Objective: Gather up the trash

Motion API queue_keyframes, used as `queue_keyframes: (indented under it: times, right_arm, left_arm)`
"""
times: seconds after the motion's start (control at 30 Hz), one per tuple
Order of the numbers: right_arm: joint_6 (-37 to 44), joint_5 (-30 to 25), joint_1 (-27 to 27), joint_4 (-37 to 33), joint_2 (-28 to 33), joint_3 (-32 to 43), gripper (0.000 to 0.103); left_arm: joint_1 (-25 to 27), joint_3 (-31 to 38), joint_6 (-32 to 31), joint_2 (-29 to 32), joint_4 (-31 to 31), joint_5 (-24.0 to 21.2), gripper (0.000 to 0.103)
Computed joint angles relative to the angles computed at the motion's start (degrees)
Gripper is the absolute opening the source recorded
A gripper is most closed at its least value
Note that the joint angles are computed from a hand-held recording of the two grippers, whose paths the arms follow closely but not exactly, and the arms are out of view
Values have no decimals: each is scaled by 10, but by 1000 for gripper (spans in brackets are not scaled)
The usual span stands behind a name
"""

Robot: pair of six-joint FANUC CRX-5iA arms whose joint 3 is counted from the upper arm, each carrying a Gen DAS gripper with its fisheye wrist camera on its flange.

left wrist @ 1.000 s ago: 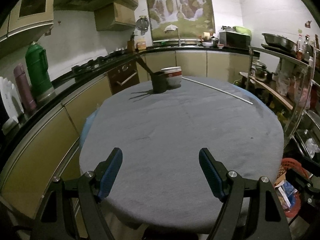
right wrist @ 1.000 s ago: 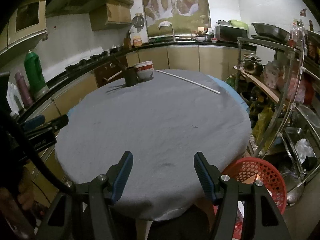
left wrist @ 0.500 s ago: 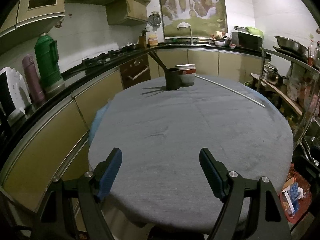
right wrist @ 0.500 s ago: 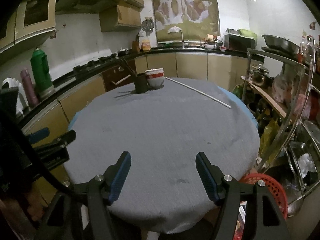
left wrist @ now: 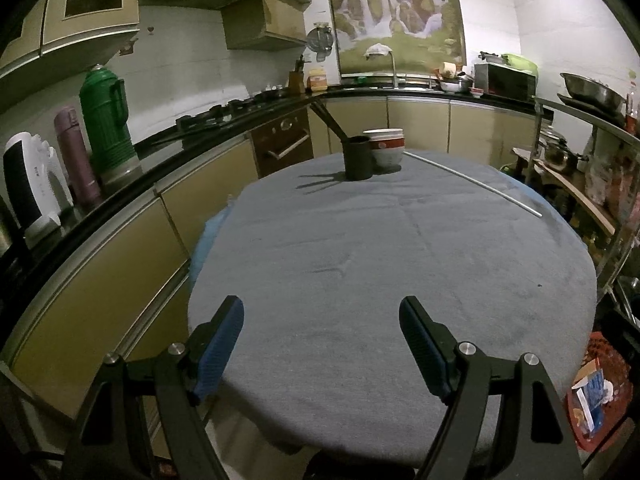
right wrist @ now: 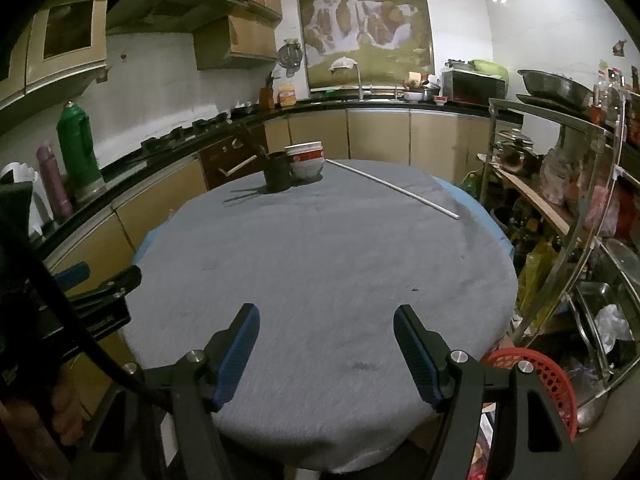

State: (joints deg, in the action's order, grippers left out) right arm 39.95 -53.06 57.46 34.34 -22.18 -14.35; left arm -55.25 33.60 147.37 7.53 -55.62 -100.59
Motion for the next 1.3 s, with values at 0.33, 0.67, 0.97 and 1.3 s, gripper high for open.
queue_keyframes:
  times: [0.33, 0.67, 0.97, 1.3]
  right_arm:
    - [6, 17, -11, -1, -5, -7, 73]
    - [40, 35, -29, -35, -4, -2, 73]
    - [31, 28, -25, -32, -18, -25, 73]
    - [9, 22, -24, -22, -40, -40, 73]
  left_arm:
    - [-12, 27, -4, 17, -26, -29, 80]
    - [-25, 59, -19, 39, -46, -59, 80]
    - [-34, 78, -32, 57, -45, -69, 80]
    - [-58, 100, -40, 70, -63, -85, 81]
